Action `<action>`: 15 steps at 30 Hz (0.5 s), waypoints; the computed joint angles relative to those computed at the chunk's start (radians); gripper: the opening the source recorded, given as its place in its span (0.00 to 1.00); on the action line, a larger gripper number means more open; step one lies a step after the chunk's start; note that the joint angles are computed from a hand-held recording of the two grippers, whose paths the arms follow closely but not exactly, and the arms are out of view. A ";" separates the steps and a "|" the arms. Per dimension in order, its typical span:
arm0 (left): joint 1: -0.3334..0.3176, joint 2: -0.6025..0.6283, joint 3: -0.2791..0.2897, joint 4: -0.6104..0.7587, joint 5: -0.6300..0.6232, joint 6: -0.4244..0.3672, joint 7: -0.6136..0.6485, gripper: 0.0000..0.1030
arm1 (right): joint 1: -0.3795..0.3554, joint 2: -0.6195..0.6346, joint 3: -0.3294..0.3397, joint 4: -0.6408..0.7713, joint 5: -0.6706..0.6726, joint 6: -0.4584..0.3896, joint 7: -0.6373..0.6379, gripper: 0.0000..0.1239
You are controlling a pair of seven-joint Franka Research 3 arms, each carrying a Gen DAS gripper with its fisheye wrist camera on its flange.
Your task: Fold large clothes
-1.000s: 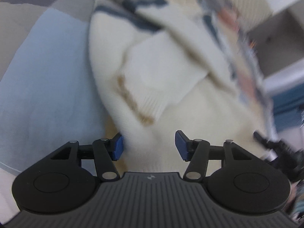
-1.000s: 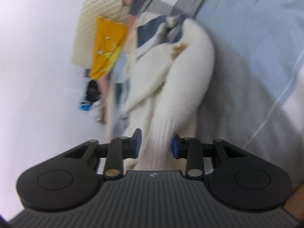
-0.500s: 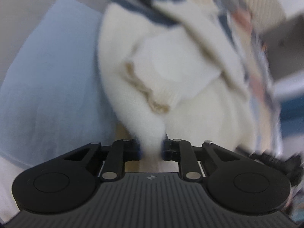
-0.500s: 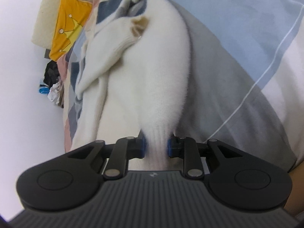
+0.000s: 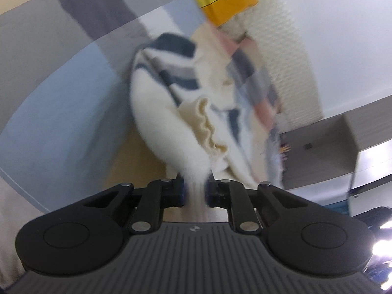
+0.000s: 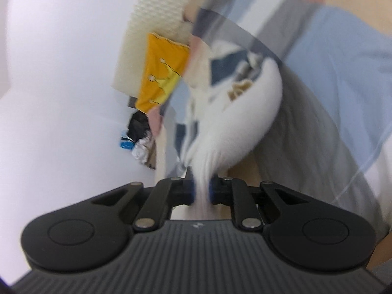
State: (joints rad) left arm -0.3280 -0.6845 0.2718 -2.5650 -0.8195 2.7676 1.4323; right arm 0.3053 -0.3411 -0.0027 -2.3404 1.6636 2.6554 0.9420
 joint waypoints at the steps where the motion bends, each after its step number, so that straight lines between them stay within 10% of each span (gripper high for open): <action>1: 0.002 -0.022 -0.004 -0.004 -0.002 0.000 -0.001 0.15 | -0.001 -0.013 -0.001 0.001 -0.003 -0.001 -0.009 0.11; 15: 0.060 -0.515 -0.120 -0.205 0.150 -0.091 -0.293 0.14 | 0.000 -0.382 -0.052 -0.188 -0.263 -0.043 0.145 0.11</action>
